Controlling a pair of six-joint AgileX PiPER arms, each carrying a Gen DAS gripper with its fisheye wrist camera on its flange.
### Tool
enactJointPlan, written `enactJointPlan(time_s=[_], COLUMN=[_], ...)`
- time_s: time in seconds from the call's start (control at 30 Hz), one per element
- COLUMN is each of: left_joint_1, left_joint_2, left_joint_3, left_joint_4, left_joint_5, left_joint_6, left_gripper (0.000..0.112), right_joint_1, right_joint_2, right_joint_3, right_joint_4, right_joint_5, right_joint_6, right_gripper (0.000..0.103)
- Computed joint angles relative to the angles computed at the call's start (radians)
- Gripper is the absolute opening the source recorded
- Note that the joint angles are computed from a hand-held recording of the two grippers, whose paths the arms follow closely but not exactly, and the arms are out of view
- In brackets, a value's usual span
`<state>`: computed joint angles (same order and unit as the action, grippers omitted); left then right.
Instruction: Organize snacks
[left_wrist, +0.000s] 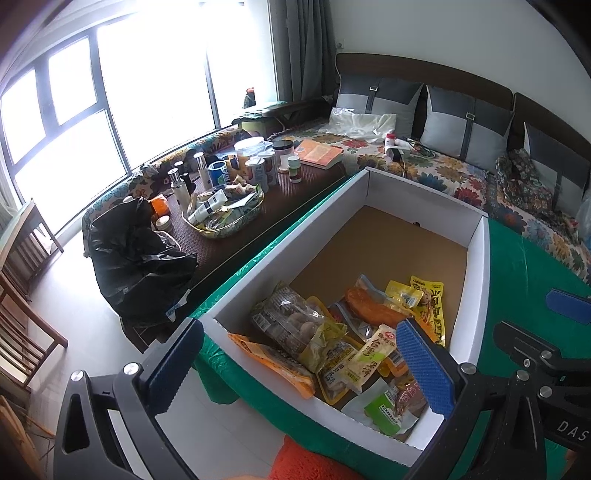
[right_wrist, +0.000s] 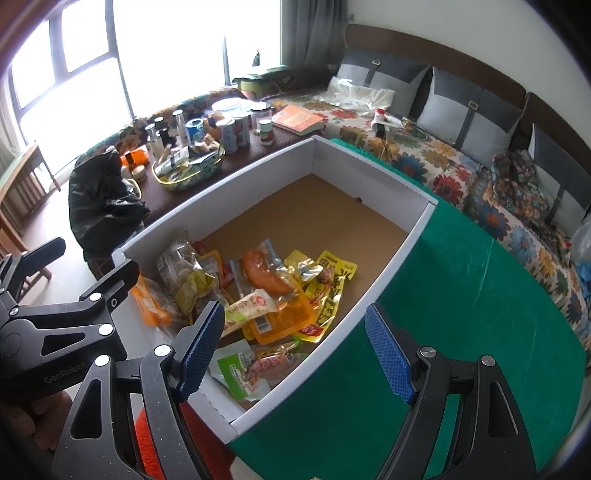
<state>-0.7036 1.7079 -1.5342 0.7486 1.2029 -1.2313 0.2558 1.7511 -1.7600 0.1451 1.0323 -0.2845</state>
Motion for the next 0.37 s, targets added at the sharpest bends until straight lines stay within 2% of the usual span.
enactJointPlan(time_s=[0.17,0.3,0.37], left_joint_1=[0.01,0.019,0.022], left_joint_2=[0.008,-0.009,-0.006], left_joint_3=[-0.005,0.023,0.019], left_joint_4=[-0.005,-0.021,-0.023], left_joint_5=[-0.006,-0.054,-0.053], left_joint_6=[0.012,0.001,0.005], left_gripper=[0.103,0.103,0.103], right_joint_1=[0.0,-0.002,-0.003], right_joint_2=[-0.001,-0.001,0.001], right_joint_3=[0.001,0.005,0.01], right_joint_4=[0.0,0.001,0.001], right_joint_5=[-0.001,-0.002,-0.007], right_joint_6=[-0.002,-0.004,-0.003], right_gripper=[0.081,0.081,0.081])
